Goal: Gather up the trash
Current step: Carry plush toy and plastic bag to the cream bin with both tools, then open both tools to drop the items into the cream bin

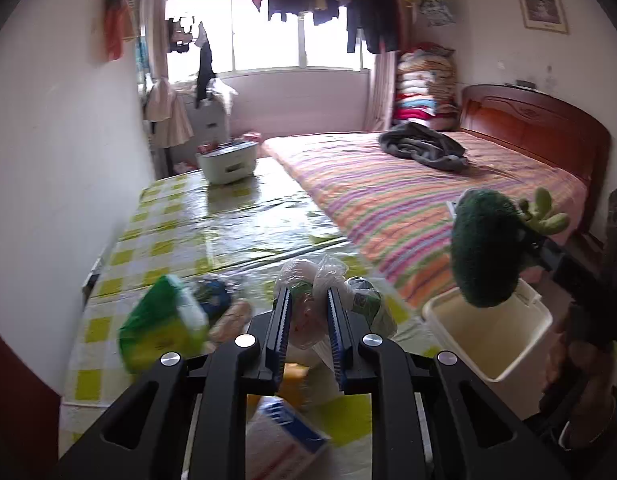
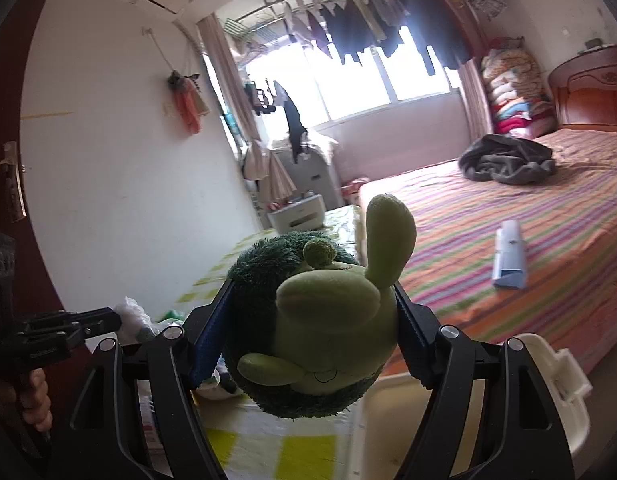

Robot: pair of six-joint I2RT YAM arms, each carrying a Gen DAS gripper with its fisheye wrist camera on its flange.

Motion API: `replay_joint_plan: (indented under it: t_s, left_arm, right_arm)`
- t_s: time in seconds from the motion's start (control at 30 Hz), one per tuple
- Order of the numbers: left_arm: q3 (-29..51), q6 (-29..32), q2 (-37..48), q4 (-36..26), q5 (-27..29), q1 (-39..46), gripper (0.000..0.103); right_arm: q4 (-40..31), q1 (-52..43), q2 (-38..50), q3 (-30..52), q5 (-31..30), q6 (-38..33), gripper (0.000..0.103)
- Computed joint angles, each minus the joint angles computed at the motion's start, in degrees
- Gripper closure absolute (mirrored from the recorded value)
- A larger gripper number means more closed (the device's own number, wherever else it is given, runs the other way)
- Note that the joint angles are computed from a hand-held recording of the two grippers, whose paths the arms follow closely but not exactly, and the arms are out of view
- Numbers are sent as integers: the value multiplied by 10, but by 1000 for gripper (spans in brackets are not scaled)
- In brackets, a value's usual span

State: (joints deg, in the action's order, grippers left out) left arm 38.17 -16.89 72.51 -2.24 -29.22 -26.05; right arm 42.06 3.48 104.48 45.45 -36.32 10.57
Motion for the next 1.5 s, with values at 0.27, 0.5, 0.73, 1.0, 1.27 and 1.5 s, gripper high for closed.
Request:
replay_joint_plan:
  t_s: [0.27,0.5,0.73,1.0,1.27,1.5]
  left_arm:
    - [78,6,115,27,18,-66,85]
    - [139,7,199,31,44,-91,85]
    - [175,16,243,28,57,-99,85]
    - [228,15,304,15,90,-94,85]
    - [316,27,383,-10,107,-104,84]
    - [380,36,440,-39,101,-114,77]
  right_arm:
    - [-7,-45,13,-12,33,-19,31]
    - [-43,-83,47,12,67,-32,27]
    - [-42,-107,77,31,59,8,22]
    - [48,-151,74,4,54,93,22]
    - [139,-184,66,-29,57,165,21]
    - [175,-193,67,-45,57,201,21]
